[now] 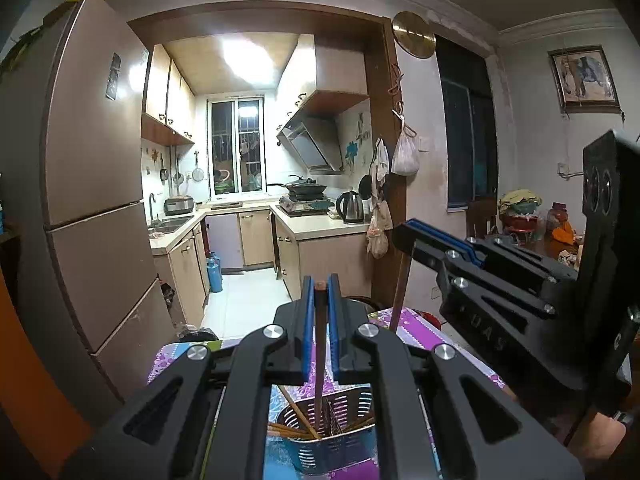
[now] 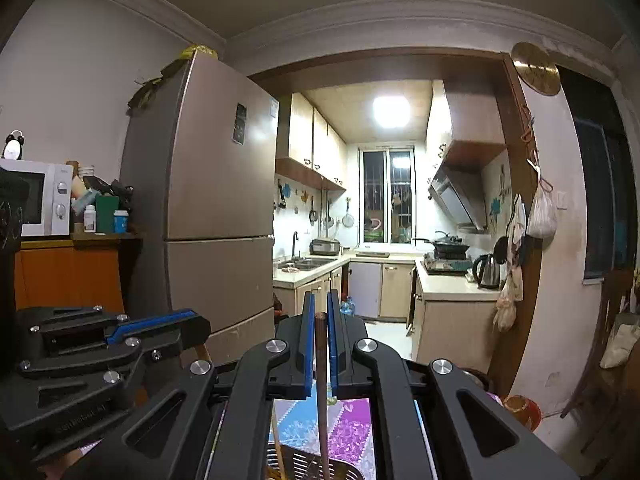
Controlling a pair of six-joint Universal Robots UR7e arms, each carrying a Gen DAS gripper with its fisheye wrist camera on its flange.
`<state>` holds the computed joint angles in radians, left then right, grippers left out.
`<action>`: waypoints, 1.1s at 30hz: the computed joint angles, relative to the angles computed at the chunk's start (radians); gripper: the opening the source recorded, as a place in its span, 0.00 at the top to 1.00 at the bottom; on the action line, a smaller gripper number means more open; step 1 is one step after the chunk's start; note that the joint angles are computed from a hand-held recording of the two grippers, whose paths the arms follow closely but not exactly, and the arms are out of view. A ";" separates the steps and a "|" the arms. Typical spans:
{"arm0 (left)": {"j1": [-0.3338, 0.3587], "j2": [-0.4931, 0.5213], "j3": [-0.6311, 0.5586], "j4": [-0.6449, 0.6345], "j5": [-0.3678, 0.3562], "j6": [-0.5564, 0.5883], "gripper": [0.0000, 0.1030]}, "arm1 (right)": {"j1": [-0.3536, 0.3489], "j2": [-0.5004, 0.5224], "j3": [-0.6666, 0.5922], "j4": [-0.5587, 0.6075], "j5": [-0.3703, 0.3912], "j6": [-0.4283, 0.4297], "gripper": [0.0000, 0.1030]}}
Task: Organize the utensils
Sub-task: 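Open both tools over the blue holder to release the chopsticks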
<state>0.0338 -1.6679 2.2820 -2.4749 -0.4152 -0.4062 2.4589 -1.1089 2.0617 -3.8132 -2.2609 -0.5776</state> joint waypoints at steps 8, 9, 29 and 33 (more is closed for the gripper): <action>0.059 0.062 0.013 -0.170 -0.043 0.101 0.95 | -0.060 0.019 0.021 0.002 0.025 0.028 0.93; 0.067 0.067 0.016 -0.193 -0.050 0.114 0.95 | -0.066 0.020 0.023 0.001 0.028 0.032 0.93; 0.125 0.071 0.020 -0.230 -0.075 0.134 0.94 | -0.061 0.050 0.018 -0.048 0.017 -0.004 0.74; 0.109 0.052 0.025 -0.195 -0.063 0.102 0.94 | -0.036 0.051 0.014 -0.072 -0.001 -0.033 0.72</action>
